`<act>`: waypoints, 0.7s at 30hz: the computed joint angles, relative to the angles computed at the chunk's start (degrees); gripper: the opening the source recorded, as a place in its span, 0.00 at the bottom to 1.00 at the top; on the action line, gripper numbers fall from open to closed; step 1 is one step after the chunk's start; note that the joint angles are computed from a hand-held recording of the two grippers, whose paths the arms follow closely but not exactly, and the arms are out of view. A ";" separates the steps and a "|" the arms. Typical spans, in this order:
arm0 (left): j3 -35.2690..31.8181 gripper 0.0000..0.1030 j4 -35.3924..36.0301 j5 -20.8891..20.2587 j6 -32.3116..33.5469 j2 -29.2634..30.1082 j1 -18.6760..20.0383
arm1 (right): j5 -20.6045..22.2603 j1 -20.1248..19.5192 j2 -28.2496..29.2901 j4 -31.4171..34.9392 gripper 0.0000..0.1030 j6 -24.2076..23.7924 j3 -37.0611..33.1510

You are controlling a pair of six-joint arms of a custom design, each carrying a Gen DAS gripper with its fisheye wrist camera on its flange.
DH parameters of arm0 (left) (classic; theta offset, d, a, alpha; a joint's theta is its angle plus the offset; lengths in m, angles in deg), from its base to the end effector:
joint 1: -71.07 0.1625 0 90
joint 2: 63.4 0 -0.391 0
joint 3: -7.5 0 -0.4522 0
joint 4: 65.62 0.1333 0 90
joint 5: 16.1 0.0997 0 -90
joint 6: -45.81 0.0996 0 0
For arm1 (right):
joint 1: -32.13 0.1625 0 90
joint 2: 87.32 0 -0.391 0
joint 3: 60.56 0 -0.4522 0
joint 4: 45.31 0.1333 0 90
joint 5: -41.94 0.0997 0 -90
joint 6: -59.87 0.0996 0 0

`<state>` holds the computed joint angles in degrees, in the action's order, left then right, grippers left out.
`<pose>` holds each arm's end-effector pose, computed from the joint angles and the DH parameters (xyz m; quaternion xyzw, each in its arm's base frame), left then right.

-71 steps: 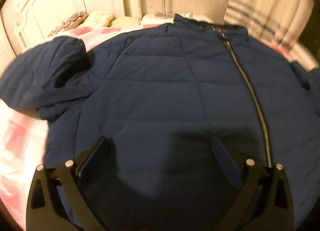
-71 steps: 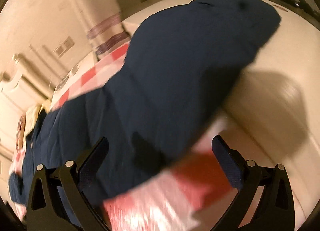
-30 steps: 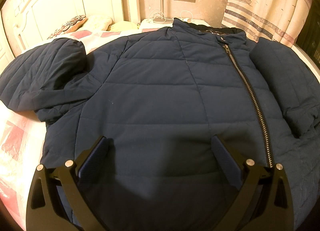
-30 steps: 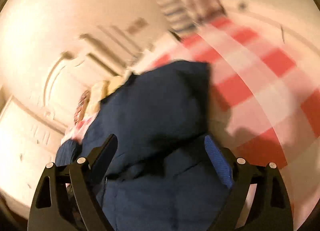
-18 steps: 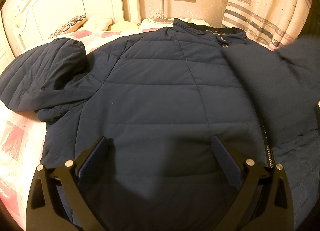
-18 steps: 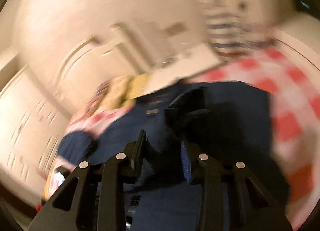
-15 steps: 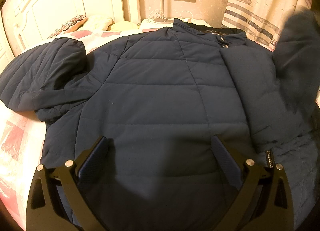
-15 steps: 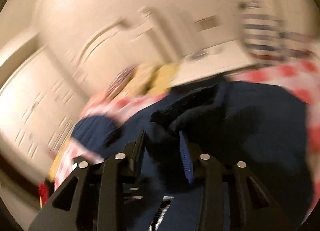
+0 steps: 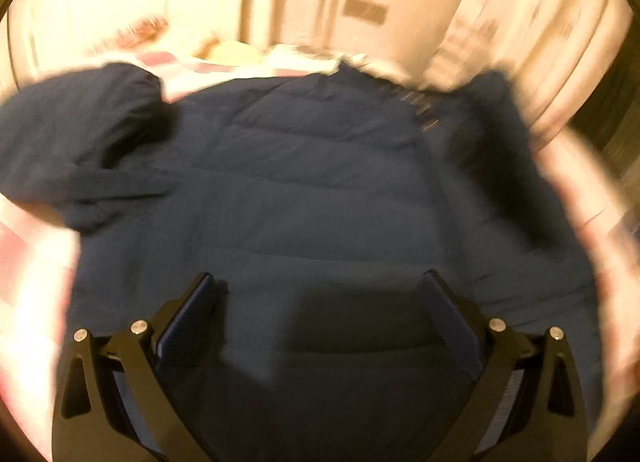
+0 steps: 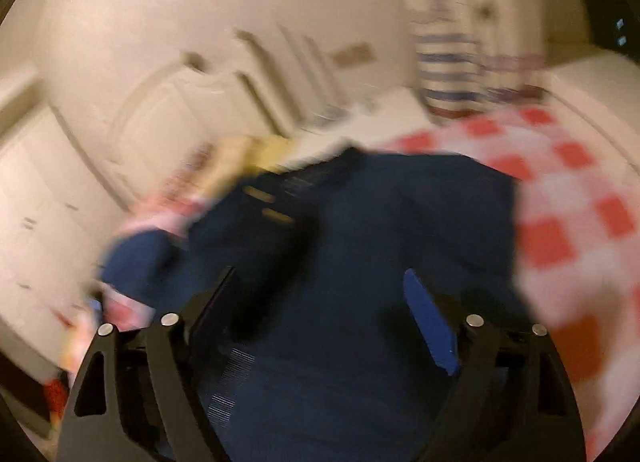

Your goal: Fold large clothes

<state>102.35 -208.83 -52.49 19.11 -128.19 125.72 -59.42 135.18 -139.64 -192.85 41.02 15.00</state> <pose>-0.2152 -0.6723 0.2746 -0.0243 0.8787 -0.3812 0.2863 0.2896 -0.7458 0.2690 0.2332 -0.9223 0.2883 0.1093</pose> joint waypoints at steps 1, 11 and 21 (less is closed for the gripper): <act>-0.19 0.97 -3.67 -4.02 0.83 -0.25 -0.03 | -2.51 -0.38 -0.42 -0.63 0.78 -1.16 0.99; -20.59 0.89 4.05 -11.07 0.46 13.88 0.98 | -11.46 -1.60 1.60 -6.19 0.79 -6.68 3.81; -6.57 0.19 -23.98 -4.87 7.80 5.58 -0.80 | -4.80 -3.18 -0.37 -3.75 0.84 -3.84 4.77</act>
<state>95.78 -232.81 -57.36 26.91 -122.61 124.92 -64.22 131.99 -140.00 -196.59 37.18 19.77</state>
